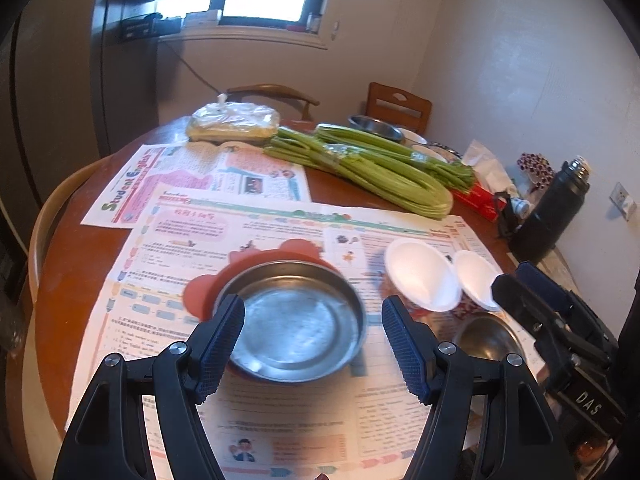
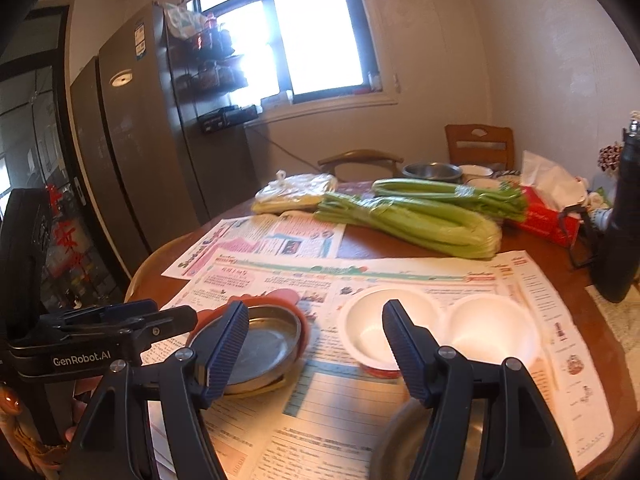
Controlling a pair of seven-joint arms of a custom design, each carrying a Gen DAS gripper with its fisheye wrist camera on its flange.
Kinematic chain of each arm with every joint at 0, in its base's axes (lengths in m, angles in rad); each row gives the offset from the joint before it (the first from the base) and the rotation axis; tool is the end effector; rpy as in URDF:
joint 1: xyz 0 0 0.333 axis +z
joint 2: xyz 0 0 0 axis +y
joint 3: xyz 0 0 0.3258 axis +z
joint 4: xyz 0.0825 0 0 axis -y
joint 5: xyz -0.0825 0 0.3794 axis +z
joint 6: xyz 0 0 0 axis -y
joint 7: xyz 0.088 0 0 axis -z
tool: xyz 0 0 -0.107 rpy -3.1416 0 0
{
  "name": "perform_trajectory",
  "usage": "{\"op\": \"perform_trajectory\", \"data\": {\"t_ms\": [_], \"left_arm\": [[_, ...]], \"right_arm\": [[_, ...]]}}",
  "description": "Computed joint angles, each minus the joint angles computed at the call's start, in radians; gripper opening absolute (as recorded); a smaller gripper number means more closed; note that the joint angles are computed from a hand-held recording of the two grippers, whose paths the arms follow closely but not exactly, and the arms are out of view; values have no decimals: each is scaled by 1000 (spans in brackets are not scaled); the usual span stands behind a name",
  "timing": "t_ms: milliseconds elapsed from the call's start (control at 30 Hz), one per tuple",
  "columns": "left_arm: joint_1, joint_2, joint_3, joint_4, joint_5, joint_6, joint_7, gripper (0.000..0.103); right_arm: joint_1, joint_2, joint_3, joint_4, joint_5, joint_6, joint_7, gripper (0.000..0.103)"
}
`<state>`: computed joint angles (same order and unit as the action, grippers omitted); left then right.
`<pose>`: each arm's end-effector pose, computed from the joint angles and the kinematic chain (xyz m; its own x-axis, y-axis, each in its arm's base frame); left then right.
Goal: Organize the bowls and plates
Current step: 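Move the left tool to the large steel bowl and grasp its rim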
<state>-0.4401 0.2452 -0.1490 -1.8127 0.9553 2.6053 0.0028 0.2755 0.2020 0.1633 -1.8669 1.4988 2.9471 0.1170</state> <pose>0.5431 -0.3740 0.4732 0.1848 -0.9568 0.2244 -0.6505 -0.2903 -0.7019 0.5989 0.2014 0.4721 0.5447 -0.8225 -0.1639 -0.4786 -0.1443 -0.8661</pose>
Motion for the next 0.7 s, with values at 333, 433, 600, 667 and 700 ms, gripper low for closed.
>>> {"op": "perform_trajectory", "data": {"t_ms": [333,433,600,667,700], "left_arm": [[-52,77,-1,129,-19,-22,64,73],[-76,105,9,172,-23,-25,78,73],[-108,159,18,250,-60,-33,136,73],[-119,188,20,284,-88,-37,167,73],[-123,203,19,301,-106,-39,188,73]], "right_arm": [[-35,-45,-58,-33,104,53,-78,69],[-50,-50,-74,-39,123,54,-89,69],[-67,-57,-94,-51,146,49,-126,69],[-73,-53,-100,-56,126,52,-104,69],[-78,-51,-103,-61,96,45,-74,70]]}}
